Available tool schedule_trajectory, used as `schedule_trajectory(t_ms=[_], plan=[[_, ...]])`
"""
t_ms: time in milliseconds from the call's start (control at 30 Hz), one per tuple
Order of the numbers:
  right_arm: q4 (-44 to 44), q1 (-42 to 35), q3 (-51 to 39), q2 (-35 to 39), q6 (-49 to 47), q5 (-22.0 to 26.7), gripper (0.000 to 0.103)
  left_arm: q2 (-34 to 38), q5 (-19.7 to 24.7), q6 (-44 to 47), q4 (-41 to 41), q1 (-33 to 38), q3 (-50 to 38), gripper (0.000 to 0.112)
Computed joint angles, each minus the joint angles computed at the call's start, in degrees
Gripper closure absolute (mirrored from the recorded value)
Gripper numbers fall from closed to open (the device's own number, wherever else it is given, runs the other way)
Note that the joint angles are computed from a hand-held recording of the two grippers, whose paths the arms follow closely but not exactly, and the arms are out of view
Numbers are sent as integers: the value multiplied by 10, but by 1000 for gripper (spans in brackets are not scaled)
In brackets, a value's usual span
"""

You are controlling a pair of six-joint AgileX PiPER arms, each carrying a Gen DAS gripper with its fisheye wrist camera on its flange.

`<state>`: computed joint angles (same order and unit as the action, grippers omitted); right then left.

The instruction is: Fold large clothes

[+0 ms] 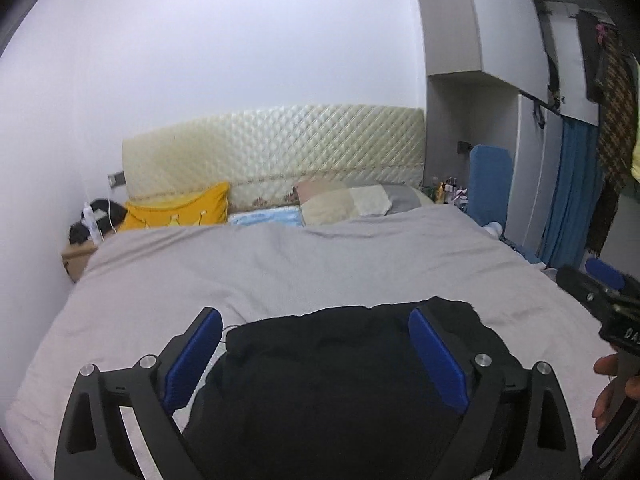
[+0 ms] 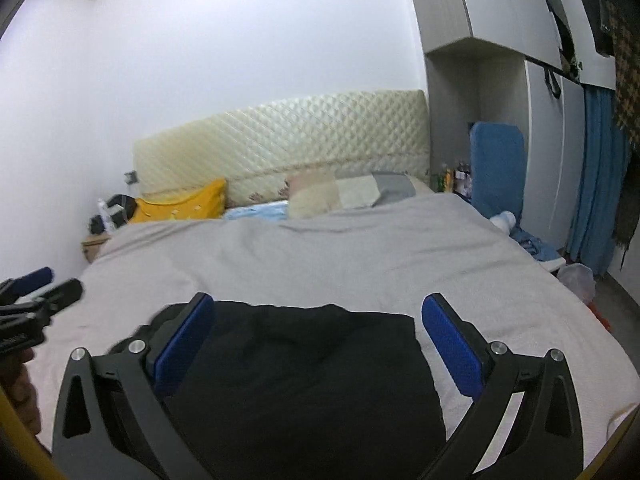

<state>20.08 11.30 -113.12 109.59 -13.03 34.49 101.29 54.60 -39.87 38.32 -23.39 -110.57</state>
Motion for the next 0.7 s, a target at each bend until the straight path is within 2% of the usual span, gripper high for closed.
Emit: schedule_trajectory(t_ms=[100,233,400,467,600,700], plan=[[5,7,60,-67,-15,-26,0,-30,25,-15,29,-40,13,17],[-3,23,114,-134,-16,-58,0,-81,26,-55,57,-86,52,17],[31,33,202,-212,-45,-97,0,-132,65,-124,112,-145,94,17],[61,31,225,-230,-74,-96,0,-148,82,-147,135,-171,108,17],[64,41,275,-273,-80,-106,0,-161,131,-177,180,-221,121,17],[88,44,309,-302,-96,-103,0,-176,151,-195,189,-246,139,17]])
